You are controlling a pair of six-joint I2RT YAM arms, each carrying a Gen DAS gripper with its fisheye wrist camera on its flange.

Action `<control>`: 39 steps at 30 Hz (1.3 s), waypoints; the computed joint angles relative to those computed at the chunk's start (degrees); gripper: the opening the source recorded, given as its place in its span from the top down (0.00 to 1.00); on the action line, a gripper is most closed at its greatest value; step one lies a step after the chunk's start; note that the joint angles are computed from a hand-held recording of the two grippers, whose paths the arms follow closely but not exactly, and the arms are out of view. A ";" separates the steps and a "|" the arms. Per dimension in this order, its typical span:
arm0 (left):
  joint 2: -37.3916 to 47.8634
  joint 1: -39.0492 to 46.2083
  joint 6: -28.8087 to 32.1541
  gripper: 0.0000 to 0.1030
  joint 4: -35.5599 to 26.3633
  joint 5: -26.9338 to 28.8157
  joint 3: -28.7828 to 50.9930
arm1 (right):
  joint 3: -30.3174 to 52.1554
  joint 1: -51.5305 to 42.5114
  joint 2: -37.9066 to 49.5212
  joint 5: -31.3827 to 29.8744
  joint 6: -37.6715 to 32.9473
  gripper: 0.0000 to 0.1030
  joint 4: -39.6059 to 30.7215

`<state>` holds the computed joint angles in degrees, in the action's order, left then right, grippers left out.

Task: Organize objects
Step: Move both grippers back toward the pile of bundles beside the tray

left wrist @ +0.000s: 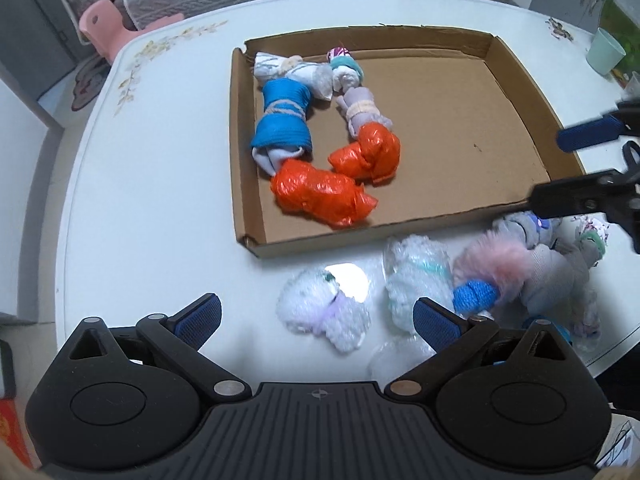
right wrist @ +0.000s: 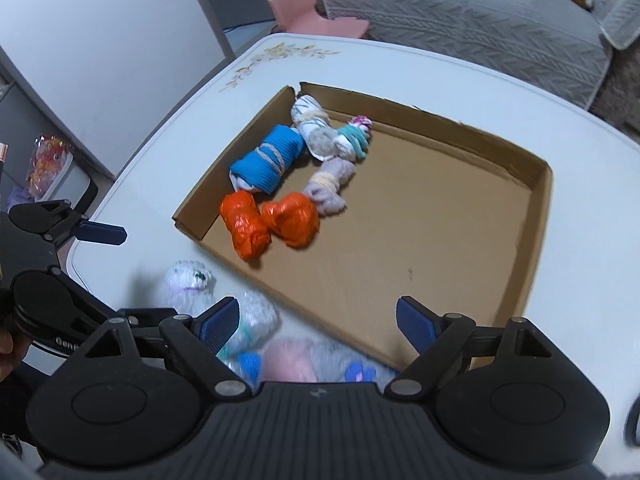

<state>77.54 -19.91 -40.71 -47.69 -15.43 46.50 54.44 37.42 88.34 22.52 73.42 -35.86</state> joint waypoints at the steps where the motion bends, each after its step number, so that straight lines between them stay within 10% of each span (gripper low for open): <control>1: -0.68 -0.29 -0.62 0.01 -0.04 -0.12 -0.67 | -0.37 1.24 -0.65 0.69 1.89 0.19 -0.68; 14: -1.64 2.90 -4.28 0.01 4.37 -1.47 -7.65 | -8.62 18.42 -5.93 0.66 40.95 0.16 -16.94; 39: -0.15 -0.72 -0.34 0.01 15.24 -3.73 -13.88 | -11.16 13.88 2.47 -9.05 33.86 0.16 -6.35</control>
<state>77.39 -20.63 -41.04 -32.44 -19.16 32.62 43.27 51.31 90.82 13.46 107.28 -42.22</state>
